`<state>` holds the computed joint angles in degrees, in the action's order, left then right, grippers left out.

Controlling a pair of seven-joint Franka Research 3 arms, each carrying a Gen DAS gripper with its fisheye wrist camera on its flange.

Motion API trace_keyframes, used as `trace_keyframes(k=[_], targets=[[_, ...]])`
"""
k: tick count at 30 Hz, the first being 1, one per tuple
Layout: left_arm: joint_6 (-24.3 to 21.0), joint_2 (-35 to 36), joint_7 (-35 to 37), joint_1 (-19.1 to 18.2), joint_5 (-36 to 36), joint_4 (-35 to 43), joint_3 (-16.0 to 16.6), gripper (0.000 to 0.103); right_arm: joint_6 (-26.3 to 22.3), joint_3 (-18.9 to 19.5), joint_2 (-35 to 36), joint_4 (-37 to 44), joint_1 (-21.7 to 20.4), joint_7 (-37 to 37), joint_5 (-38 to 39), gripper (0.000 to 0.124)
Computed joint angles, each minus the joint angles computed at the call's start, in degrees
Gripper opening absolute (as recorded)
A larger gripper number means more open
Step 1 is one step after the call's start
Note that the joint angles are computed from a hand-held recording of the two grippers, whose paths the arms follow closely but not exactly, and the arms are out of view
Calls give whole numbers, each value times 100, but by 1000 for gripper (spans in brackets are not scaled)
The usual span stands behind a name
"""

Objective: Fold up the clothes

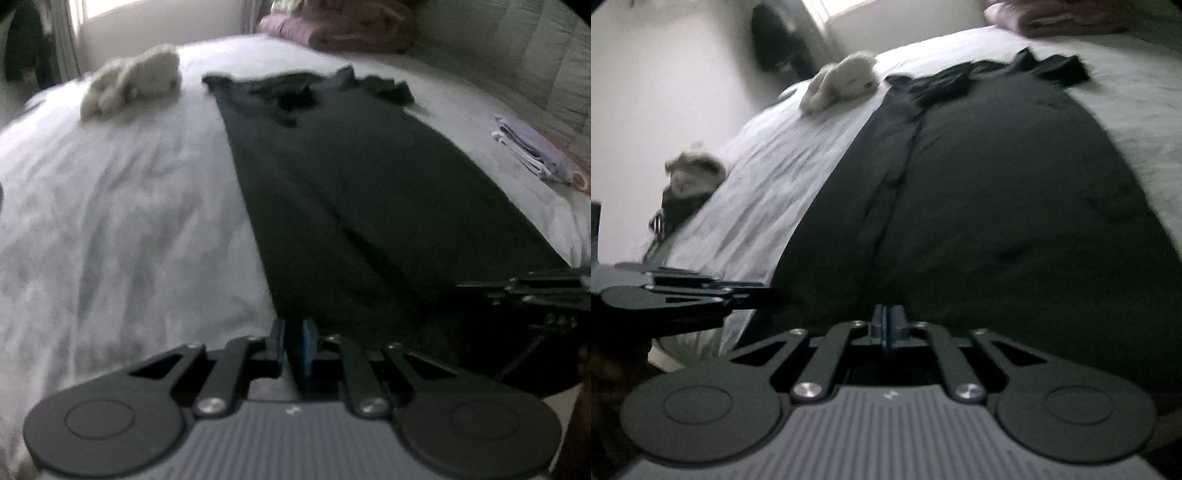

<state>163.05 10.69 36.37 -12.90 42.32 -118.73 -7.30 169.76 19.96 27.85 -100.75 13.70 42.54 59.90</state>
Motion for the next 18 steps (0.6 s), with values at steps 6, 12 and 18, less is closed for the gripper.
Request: trace_keyframes(k=[6,12,18], targets=[[-55,612,264,-124,18,732,-22,21,19,-306,-24,-68,144,654,-288,13],[-194,865,145,-544,391,1007,257,22,218,-608,-241,-417,143,1532,-727,12],[-341,876,99,-604,498,1130,231,23,621,-1111,-529,-897,222,3021,-1388,10]])
